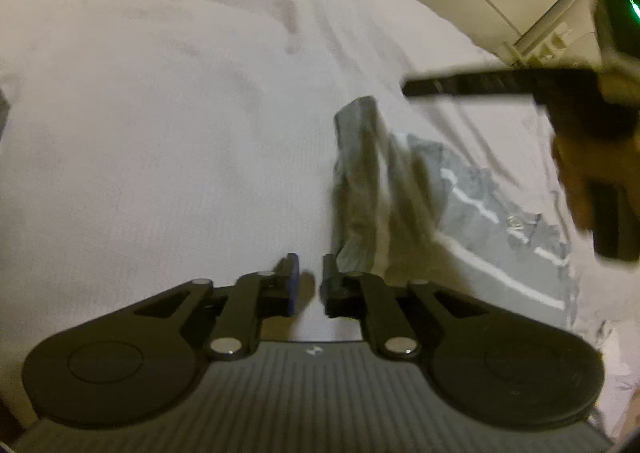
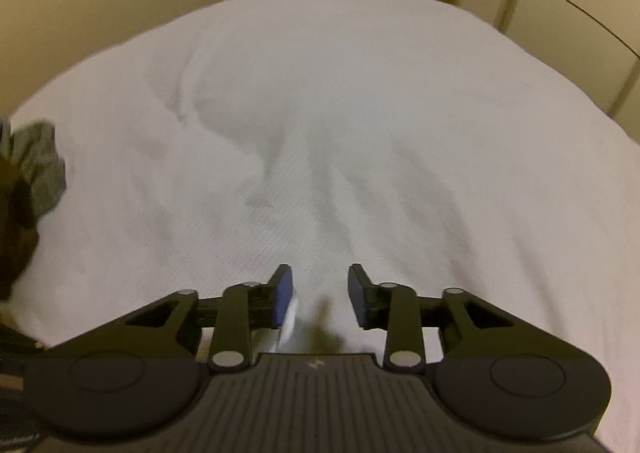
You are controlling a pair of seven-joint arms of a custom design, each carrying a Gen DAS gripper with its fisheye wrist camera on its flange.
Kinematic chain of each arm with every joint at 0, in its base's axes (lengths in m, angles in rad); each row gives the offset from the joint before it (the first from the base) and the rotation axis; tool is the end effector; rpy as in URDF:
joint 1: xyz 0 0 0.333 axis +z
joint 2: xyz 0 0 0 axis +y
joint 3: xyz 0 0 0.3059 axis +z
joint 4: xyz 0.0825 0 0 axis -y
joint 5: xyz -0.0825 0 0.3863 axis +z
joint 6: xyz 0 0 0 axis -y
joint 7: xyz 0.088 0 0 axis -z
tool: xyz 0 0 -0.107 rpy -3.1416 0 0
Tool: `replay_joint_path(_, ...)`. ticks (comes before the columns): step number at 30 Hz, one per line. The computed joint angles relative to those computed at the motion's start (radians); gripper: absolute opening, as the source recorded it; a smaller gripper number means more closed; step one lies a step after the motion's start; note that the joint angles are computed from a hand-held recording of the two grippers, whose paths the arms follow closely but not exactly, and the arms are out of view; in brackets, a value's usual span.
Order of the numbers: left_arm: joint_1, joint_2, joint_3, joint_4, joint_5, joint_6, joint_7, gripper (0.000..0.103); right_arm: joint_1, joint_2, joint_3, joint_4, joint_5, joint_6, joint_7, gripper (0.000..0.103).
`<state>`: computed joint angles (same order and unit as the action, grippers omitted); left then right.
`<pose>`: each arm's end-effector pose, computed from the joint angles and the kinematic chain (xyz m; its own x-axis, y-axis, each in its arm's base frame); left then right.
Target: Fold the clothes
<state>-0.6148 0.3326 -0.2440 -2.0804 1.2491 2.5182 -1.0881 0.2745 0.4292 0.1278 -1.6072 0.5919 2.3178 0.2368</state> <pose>0.3818 -0.4519 0.2670 0.5601 -0.6959 0.4496 -0.5236 -0.7179 -0.4589 0.6447 0.2728 0.4042 0.9777 -0.2086 0.0252 -0.1583 -0.8103 -0.5643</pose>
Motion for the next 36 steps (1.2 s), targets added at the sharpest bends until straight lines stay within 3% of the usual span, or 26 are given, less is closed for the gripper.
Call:
replay_joint_path(4, 0.036, 0.007, 0.013, -0.003, 0.048, 0.114, 0.04, 0.016, -0.026, -0.126, -0.024, -0.183, 0.011, 0.022, -0.011, 0.038)
replay_joint_path(7, 0.061, 0.038, 0.025, 0.019, 0.056, 0.207, 0.12, 0.012, -0.041, -0.222, -0.042, -0.329, 0.008, 0.043, -0.053, 0.038)
replay_joint_path(8, 0.055, 0.026, 0.027, 0.011, 0.046, 0.194, 0.132, 0.003, -0.044, -0.253, -0.048, -0.377, 0.005, 0.056, -0.071, 0.038)
replay_joint_path(13, 0.051, -0.046, 0.006, -0.046, -0.044, 0.122, 0.21, 0.0, -0.052, -0.388, -0.072, -0.573, 0.0, 0.109, -0.088, 0.038)
replay_joint_path(15, 0.064, -0.079, -0.003, -0.08, -0.073, 0.128, 0.259, 0.0, -0.047, -0.428, -0.072, -0.625, 0.015, 0.124, -0.12, 0.038)
replay_joint_path(20, 0.117, -0.161, -0.01, -0.15, -0.087, 0.177, 0.484, 0.003, 0.0, -0.486, -0.052, -0.732, 0.113, 0.216, -0.268, 0.038)
replay_joint_path(23, 0.16, -0.187, -0.031, -0.169, -0.211, 0.17, 0.78, 0.016, 0.037, -0.495, -0.037, -0.783, 0.157, 0.297, -0.337, 0.038)
replay_joint_path(27, 0.203, -0.188, -0.054, -0.177, -0.423, 0.168, 1.154, 0.018, 0.052, -0.488, -0.034, -0.779, 0.119, 0.292, -0.214, 0.038)
replay_joint_path(36, 0.214, -0.134, -0.071, -0.108, -0.69, 0.089, 1.472, 0.019, 0.045, -0.497, -0.041, -0.755, 0.011, 0.257, -0.021, 0.041)
